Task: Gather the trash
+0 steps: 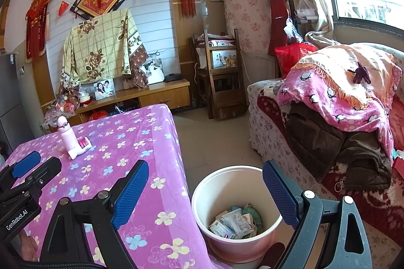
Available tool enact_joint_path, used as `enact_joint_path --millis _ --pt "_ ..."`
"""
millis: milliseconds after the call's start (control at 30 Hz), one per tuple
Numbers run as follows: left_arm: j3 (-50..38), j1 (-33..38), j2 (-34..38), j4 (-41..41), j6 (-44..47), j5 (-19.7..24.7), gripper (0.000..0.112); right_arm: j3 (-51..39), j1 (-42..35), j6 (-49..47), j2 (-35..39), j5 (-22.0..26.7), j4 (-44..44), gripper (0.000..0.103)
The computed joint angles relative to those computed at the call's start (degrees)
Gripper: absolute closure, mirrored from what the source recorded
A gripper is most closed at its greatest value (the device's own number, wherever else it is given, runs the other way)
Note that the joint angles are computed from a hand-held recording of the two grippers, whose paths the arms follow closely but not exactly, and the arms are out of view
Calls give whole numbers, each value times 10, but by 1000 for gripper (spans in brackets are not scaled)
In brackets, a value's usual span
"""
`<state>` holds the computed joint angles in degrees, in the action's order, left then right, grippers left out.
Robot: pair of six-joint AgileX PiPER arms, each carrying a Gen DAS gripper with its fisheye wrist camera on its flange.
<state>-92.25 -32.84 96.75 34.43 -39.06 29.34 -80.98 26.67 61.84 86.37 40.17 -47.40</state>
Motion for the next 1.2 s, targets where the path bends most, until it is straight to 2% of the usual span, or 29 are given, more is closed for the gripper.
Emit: enact_joint_path --millis 500,1200 --pt "0 12 7 -51 51 -8 43 -13 -7 -24 13 1 26 13" --pt "-19 19 22 -113 101 5 43 -13 -26 -51 17 -5 58 13"
